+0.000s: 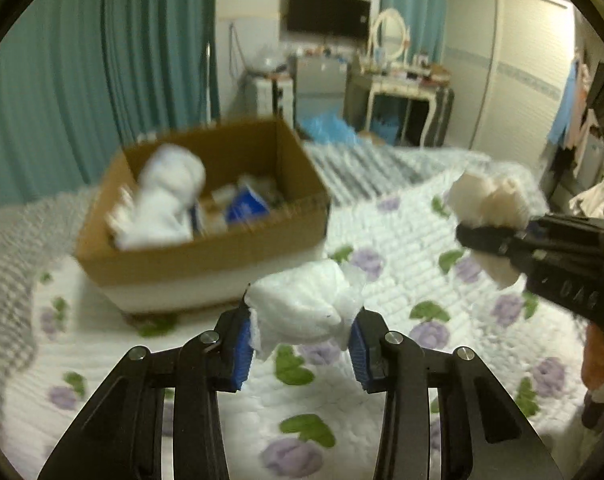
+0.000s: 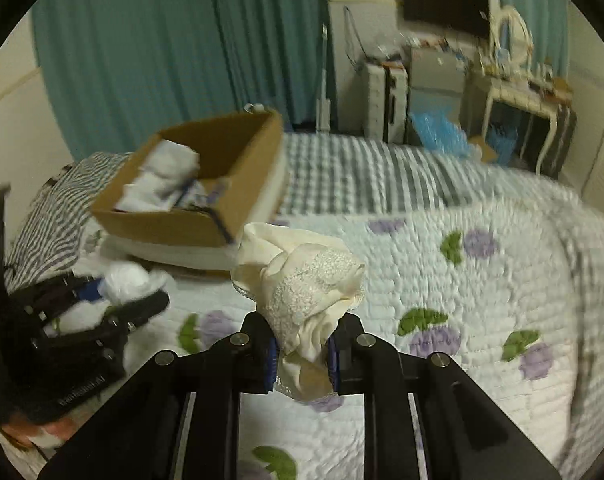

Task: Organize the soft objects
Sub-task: 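Carry both items into the box and open both tools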

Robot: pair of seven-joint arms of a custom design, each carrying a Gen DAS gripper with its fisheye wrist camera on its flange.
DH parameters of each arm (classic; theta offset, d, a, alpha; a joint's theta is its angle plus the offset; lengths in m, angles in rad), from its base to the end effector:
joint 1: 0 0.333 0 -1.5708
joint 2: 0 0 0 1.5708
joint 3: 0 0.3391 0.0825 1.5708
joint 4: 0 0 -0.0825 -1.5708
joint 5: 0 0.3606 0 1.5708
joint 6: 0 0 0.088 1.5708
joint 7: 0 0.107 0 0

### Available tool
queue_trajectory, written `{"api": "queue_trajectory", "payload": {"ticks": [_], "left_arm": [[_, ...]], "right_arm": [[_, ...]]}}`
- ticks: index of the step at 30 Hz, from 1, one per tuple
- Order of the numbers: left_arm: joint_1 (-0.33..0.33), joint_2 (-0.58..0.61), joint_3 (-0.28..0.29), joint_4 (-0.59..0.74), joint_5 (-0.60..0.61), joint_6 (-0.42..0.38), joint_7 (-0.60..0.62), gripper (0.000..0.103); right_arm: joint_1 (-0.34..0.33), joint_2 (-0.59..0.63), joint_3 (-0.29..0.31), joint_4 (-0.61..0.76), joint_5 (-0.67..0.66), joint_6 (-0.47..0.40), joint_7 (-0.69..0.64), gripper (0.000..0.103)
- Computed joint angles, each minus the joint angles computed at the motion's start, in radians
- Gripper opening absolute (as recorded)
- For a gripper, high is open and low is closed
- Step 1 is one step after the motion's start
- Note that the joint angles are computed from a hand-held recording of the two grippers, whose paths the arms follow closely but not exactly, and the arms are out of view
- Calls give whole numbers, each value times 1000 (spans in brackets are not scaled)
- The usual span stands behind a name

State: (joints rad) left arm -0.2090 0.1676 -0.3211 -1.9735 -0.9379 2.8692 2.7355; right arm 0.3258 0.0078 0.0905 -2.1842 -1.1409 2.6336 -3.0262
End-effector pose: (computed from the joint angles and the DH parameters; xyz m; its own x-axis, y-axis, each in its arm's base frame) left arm 0.5537 -0.2596 0.4903 -0.7511 -0.6601 0.0083 -0.4243 0.4732 -0.7721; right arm 0.4878 0.2402 0.4578 -0.3080 -0.9463 -0.0986 -0.6213 0.2785 -0.7324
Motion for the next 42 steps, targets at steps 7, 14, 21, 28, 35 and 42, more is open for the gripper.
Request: {"api": "queue_trajectory", "payload": {"ticks": [7,14,21,28,35,42], "left_arm": [[22,-97,35,23,-185,-28,190,39],[27,-51,68,114,-208,-25,238,39],[42,129,51,315,-23,-13,68,39],[7,343,64,529,237,-31,-123,39],[20,500,13,720,391,-95,-203,43],[45,482,-60,671,432,-52,-169,61]], "right_arm": [[56,-5,41,146,24,-120,-97,18],[75,41,29,288,-27,-123,-107,18],[77,182,-25,453,25,-62,-213,18],[61,386,-112,617,160,50,-324,18],[7,557,-153,770,363,123,-477,25],[45,554,-291,722,420,274,-378,83]]}}
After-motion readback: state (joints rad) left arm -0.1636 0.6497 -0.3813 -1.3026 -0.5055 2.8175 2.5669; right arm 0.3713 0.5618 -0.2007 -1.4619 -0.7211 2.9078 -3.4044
